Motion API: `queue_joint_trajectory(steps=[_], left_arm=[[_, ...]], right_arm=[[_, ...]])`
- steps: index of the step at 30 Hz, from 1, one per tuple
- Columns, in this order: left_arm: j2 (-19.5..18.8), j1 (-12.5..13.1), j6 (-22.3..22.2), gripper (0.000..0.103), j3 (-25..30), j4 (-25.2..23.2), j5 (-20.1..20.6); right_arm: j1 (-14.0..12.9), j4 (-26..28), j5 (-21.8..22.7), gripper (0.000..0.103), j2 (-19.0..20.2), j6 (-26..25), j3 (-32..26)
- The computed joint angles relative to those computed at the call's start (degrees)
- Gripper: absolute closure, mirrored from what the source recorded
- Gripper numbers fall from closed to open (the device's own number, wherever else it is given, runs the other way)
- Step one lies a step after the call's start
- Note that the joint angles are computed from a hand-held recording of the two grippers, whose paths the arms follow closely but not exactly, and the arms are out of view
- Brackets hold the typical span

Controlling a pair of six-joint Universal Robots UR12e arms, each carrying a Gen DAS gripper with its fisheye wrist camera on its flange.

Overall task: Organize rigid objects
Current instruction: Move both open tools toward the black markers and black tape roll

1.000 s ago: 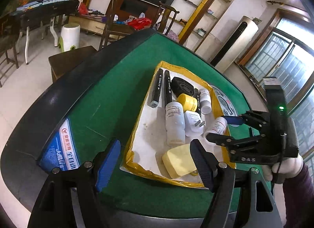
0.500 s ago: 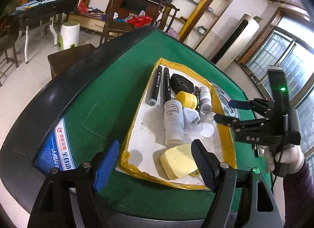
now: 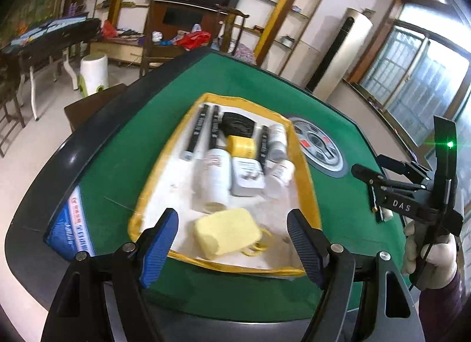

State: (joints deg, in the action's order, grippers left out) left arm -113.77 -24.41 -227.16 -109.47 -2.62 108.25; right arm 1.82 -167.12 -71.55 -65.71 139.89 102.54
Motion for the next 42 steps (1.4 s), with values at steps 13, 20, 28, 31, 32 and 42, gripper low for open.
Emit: queue_joint_trajectory(steps=[13, 20, 28, 31, 32, 42], left_arm=[[-2.32, -4.33, 6.45, 0.023, 6.86, -6.37, 2.27], [-3.45, -5.67, 7.51, 0.023, 9.46, -9.38, 3.25], [-4.62, -6.36, 8.02, 0.023, 11.77, -12.21, 3.01], [-5.11, -6.55, 8.22, 0.023, 12.58, -13.05, 2.79], [-5.26, -6.60, 8.28, 0.023, 12.85, -13.32, 2.74], [-6.57, -6.52, 8.97, 0.023, 14.77, -14.94, 0.42]], right_arm=[[-5.28, -6.93, -1.57, 0.025, -0.49, 5.53, 2.61], [-7.31, -9.64, -1.82, 0.024, -0.28, 7.79, 3.26], [-8.95, -10.53, -1.51, 0.020, 0.43, 8.95, 3.00], [-9.37, -10.18, -1.53, 0.020, 0.81, 9.38, 2.66], [-9.49, -10.04, -1.54, 0.020, 1.00, 9.57, 2.46], [-16.50, 11.01, 15.40, 0.020, 6.03, 22.48, -8.56]])
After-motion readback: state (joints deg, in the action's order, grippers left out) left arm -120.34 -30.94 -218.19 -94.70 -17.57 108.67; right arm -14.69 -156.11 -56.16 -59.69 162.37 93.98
